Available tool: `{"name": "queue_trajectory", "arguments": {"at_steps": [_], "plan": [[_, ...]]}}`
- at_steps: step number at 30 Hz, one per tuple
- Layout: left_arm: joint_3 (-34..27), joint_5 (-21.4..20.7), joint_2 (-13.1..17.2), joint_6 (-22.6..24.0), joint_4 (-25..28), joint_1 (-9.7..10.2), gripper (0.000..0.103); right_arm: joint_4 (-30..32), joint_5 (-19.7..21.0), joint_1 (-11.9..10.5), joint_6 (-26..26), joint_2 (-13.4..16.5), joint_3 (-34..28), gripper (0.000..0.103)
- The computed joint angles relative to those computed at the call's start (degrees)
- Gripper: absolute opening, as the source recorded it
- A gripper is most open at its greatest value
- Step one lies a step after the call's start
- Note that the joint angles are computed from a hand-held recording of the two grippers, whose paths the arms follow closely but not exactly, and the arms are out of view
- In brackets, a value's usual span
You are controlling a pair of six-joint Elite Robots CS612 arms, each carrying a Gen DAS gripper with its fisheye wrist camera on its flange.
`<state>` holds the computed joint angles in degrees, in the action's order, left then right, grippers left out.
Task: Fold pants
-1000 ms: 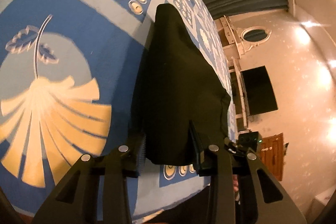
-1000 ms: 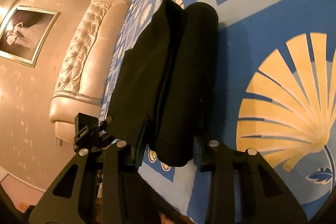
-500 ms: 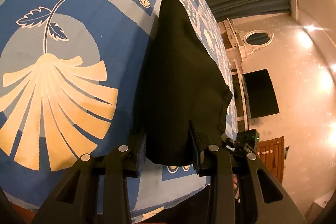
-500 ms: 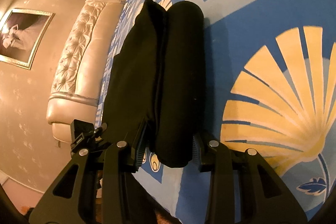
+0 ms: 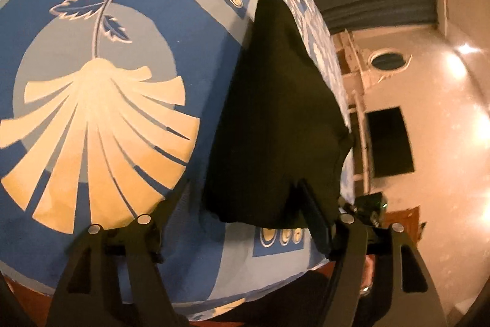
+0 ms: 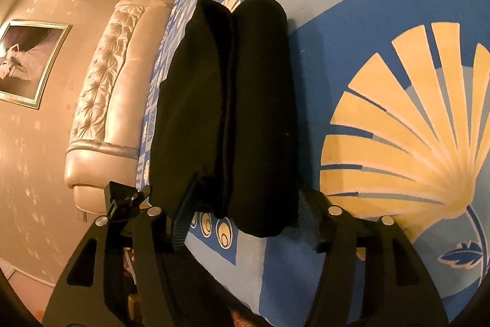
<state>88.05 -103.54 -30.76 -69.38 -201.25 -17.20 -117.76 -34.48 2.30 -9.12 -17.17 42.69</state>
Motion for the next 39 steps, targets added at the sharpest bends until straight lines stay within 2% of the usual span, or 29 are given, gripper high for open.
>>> {"name": "queue_trajectory", "arguments": {"at_steps": [2, 6, 10, 13, 20, 28, 36, 39], "plan": [[0.1, 0.1, 0.1, -0.6, -0.5, 0.05, 0.068, -0.6, -0.1, 0.0, 0.4, -0.3, 0.5, 0.063], [-0.1, 0.5, -0.4, 0.8, 1.6, -0.11, 0.07, -2.5, -1.0, 0.1, 1.2, -0.8, 1.7, 0.067], [-0.2, 2.8, -1.4, 4.9, 5.3, -0.75, 0.07, -4.8, -3.1, 0.5, 2.1, -1.6, 2.9, 0.074], [-0.1, 4.6, -1.8, 7.8, 6.8, -1.09, 0.071, -6.0, -5.6, 0.9, 1.2, -2.2, 3.6, 0.076], [0.0, 5.1, -1.4, 7.4, 6.0, -1.24, 0.072, -8.1, -10.9, 2.1, -1.2, -3.3, 4.7, 0.078], [-0.6, 6.2, -1.3, 8.6, 6.9, -1.44, 0.073, -9.7, -12.4, 2.5, -0.7, -3.6, 5.0, 0.081], [-0.5, 9.0, -2.0, 11.0, 9.5, -1.96, 0.075, -11.6, -14.3, 2.8, -0.1, -4.0, 5.9, 0.082], [-0.4, 9.9, -2.3, 11.6, 10.3, -2.11, 0.076, -13.0, -16.0, 3.0, -0.1, -4.4, 6.5, 0.084]]}}
